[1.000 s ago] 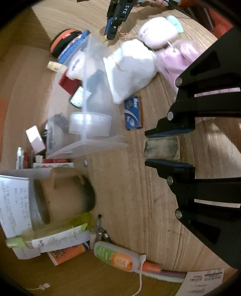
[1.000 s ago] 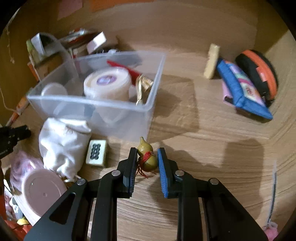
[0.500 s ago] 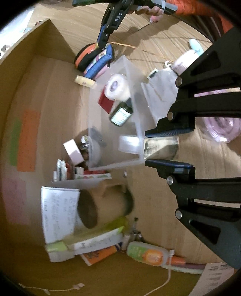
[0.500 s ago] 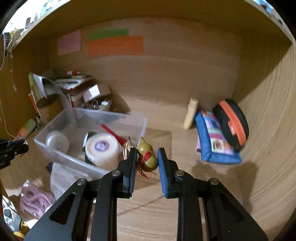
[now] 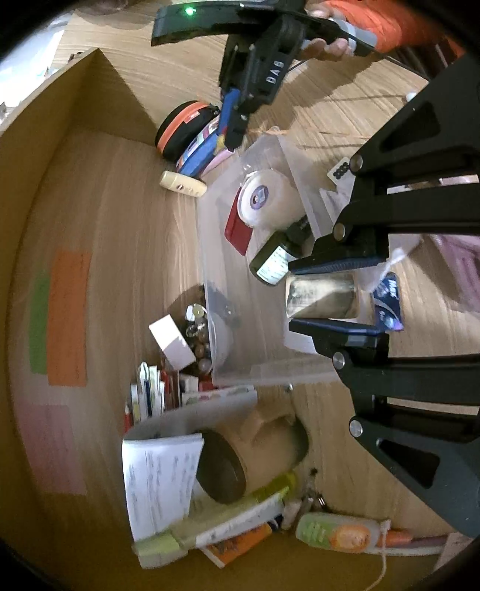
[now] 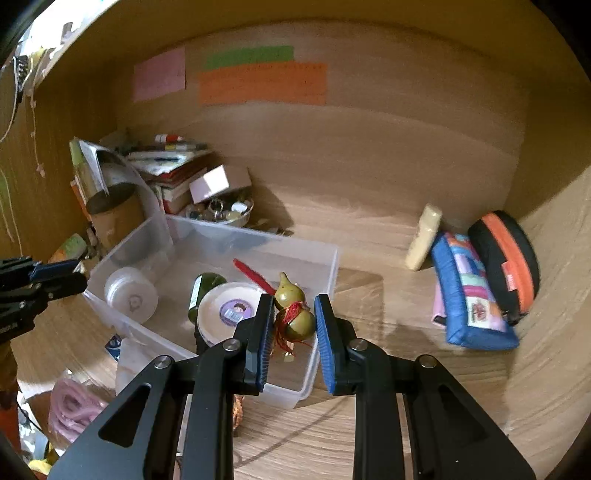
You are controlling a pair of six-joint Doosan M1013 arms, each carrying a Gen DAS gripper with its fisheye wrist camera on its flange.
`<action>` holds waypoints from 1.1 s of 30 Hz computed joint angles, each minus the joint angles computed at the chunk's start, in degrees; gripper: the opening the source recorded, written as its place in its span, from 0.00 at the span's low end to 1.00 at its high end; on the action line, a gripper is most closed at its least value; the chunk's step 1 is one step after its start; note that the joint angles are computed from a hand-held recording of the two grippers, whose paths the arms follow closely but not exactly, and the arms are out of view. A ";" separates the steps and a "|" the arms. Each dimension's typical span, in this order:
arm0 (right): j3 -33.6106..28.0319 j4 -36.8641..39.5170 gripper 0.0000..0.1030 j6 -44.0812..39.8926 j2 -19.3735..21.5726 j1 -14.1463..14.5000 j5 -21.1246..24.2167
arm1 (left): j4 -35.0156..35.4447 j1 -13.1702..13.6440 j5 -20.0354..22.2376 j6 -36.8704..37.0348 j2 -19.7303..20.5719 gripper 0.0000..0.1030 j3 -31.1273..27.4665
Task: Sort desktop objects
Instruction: 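Carry the eraser and gourd charm into the clear box and open both grippers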
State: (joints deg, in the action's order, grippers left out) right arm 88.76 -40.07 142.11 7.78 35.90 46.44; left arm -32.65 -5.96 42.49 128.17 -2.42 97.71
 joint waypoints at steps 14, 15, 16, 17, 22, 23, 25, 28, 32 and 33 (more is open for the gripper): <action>0.19 7.81 0.20 -6.19 1.34 -1.77 -0.89 | 3.98 -2.12 2.74 -3.51 3.84 0.22 -2.52; 0.18 7.59 0.20 -6.12 1.42 -1.73 -0.87 | 4.15 -2.16 3.04 -3.74 4.04 0.22 -2.69; 0.13 7.60 0.20 -6.23 1.47 -1.73 -0.82 | 4.16 -2.13 3.30 -3.96 4.20 0.22 -2.81; 0.07 7.70 0.20 -6.30 1.52 -1.76 -0.81 | 4.25 -2.13 3.54 -4.23 4.34 0.22 -2.92; -0.11 6.48 0.20 -6.35 1.72 -1.36 0.00 | 4.69 -2.14 3.98 -5.22 4.69 0.22 -2.98; -0.26 6.33 0.20 -6.45 1.81 -1.26 0.33 | 4.72 -2.12 3.94 -5.22 4.65 0.22 -2.95; -0.42 5.88 0.20 -6.53 1.96 -1.08 0.86 | 4.85 -2.16 3.77 -5.33 4.49 0.24 -2.83; -0.73 5.33 0.22 -6.78 2.14 -0.77 1.79 | 4.86 -2.11 3.53 -5.26 4.13 0.31 -2.58; -0.37 3.87 0.35 -6.02 1.79 -0.32 1.31 | 4.61 -2.15 2.61 -4.58 3.38 0.39 -1.92; -0.21 3.43 0.41 -5.69 1.65 -0.15 1.14 | 4.86 -2.21 2.18 -4.78 3.15 0.39 -1.72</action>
